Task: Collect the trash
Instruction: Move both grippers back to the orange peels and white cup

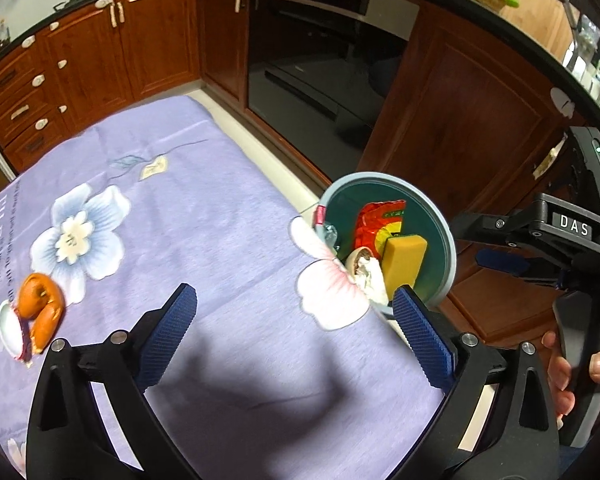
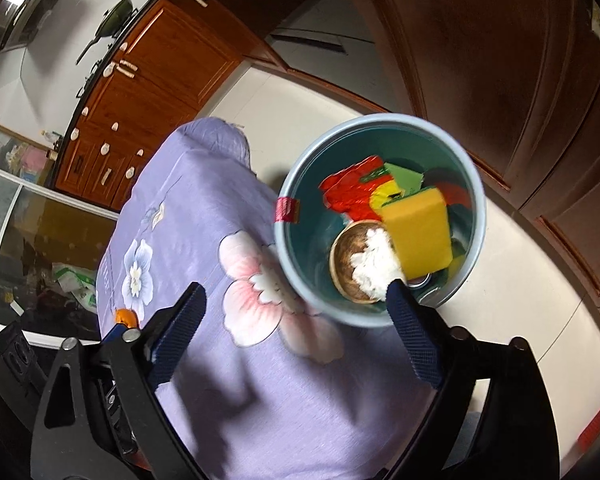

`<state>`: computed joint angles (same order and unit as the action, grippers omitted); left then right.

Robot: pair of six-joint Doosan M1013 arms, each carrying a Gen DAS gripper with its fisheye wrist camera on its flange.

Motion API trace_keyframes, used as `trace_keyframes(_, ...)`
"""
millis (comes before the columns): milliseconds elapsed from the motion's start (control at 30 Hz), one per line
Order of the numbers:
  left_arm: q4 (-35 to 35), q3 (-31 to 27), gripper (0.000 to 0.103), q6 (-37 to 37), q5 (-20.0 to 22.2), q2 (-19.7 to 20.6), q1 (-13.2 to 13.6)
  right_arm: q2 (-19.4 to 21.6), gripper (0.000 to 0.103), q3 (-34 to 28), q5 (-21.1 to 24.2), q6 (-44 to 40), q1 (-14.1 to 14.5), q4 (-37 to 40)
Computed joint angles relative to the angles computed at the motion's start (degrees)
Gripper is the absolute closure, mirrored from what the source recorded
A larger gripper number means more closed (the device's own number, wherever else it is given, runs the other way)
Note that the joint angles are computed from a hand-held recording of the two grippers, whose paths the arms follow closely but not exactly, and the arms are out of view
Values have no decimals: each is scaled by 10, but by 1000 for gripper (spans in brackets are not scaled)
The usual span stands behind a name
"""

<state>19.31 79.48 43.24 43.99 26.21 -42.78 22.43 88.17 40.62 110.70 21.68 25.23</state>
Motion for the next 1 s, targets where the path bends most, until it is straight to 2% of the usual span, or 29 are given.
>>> trace_keyframes(267, 45, 79, 4, -83, -21, -56, 11, 18, 14, -39, 24, -17, 41, -12)
trace_keyframes(500, 88, 159, 4, -178, -22, -110, 35, 56, 14, -103, 66, -39, 82, -13)
trace_keyframes(700, 110, 230, 4, -261, -20, -156, 69, 105, 14, -176, 116, -63, 117, -8)
trace_keyframes(1000, 90, 291, 4, -295, -32, -190, 118, 176, 14, -280, 180, -82, 147, 5)
